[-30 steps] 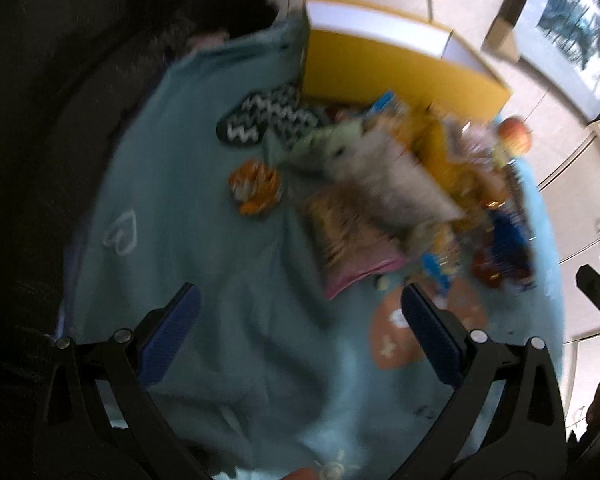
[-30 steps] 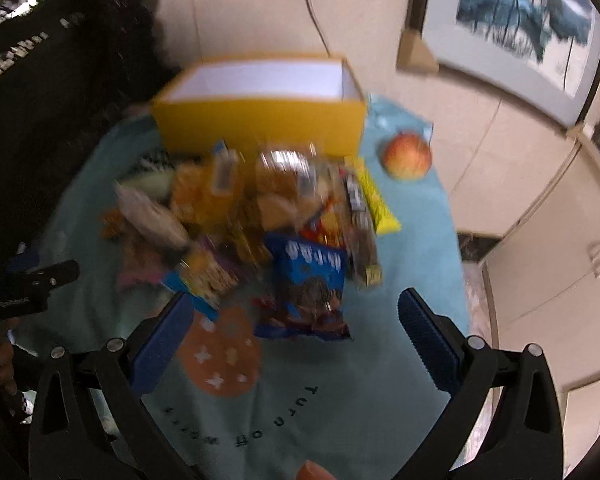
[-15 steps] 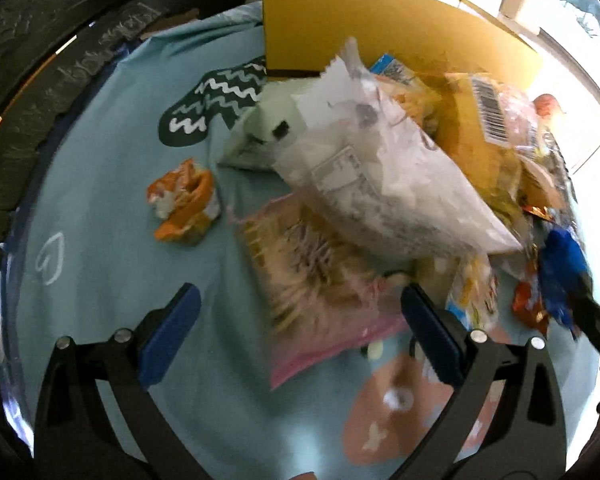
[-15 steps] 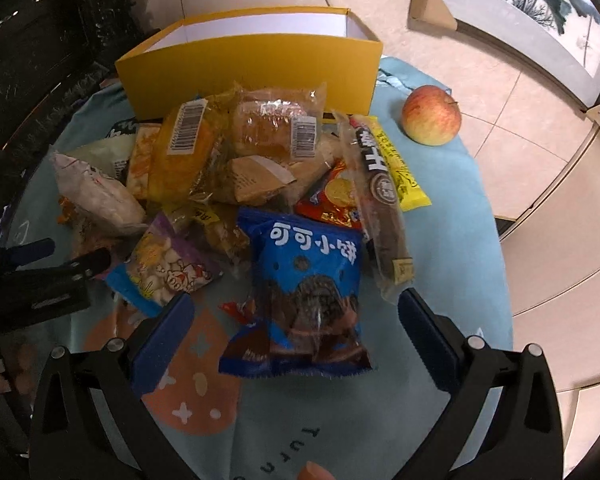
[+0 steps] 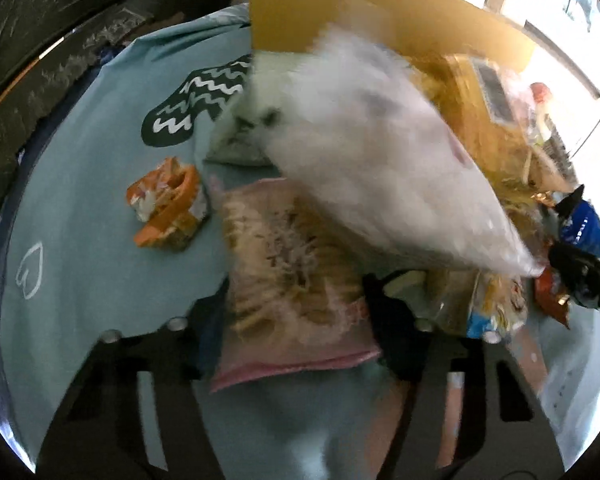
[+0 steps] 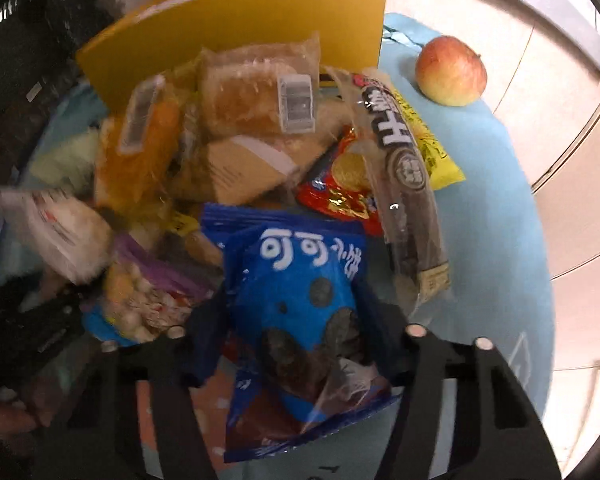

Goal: Organize snacks
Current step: 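Grasp the pink rice-cracker bag with left tool while right tool grasps blue cookie bag, then carry both bags into the yellow box and open both tools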

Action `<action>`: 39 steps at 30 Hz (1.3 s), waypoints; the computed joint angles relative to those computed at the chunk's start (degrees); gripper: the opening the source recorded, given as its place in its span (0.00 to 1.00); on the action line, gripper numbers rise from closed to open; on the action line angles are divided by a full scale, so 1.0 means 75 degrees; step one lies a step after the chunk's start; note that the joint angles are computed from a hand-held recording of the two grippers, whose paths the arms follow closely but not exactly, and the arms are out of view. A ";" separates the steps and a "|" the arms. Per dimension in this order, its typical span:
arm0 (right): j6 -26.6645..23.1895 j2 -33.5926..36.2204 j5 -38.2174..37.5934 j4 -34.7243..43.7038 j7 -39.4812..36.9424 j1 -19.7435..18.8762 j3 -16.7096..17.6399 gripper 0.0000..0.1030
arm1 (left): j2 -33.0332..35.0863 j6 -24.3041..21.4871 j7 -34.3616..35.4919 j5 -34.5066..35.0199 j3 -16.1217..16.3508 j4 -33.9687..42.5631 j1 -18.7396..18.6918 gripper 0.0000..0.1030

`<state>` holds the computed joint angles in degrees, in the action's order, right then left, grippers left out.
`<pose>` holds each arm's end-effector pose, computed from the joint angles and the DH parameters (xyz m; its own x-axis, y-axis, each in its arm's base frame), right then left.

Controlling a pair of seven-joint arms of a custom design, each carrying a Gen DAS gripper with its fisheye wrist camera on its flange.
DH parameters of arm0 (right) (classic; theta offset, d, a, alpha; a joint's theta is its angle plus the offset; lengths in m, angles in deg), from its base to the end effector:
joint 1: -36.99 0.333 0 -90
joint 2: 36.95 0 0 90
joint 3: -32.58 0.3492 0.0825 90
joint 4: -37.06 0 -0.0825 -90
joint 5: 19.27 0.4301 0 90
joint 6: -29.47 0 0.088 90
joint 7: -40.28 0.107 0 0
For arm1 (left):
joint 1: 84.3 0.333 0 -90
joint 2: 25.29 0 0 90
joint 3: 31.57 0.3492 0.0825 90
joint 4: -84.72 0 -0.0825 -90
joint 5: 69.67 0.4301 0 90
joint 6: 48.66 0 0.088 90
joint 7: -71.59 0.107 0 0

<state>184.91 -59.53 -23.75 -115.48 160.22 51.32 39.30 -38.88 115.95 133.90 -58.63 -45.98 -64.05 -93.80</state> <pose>0.4195 0.1640 0.4140 -0.0630 -0.9907 -0.1202 -0.9020 0.1081 -0.4180 0.4425 -0.2080 0.3899 -0.1267 -0.9909 0.0449 -0.8633 0.0879 -0.4970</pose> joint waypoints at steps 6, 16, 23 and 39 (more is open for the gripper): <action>-0.0065 -0.0584 0.1087 -0.0431 -0.0812 0.0434 -0.0585 0.47 | -0.0605 0.0180 0.1455 -0.1666 0.0744 -0.0575 -0.0775 0.50; -0.0002 -0.1766 0.1255 -0.0912 -0.0959 0.0351 -0.0359 0.46 | -0.1910 0.0458 0.1878 -0.2472 0.0958 -0.1212 -0.0841 0.50; 0.0099 -0.2083 0.1158 -0.0774 -0.0865 0.0376 -0.0237 0.46 | -0.2590 0.0533 0.1901 -0.2325 0.0911 -0.1175 -0.0759 0.50; 0.0505 -0.1326 0.0748 0.0975 -0.1803 0.0121 -0.0487 0.46 | -0.1415 0.1014 0.1895 -0.1947 0.0472 0.0745 -0.0564 0.50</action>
<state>188.69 -69.48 -18.14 -108.16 146.70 52.23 35.65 -49.50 123.55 148.11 -73.23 -42.44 -58.46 -98.03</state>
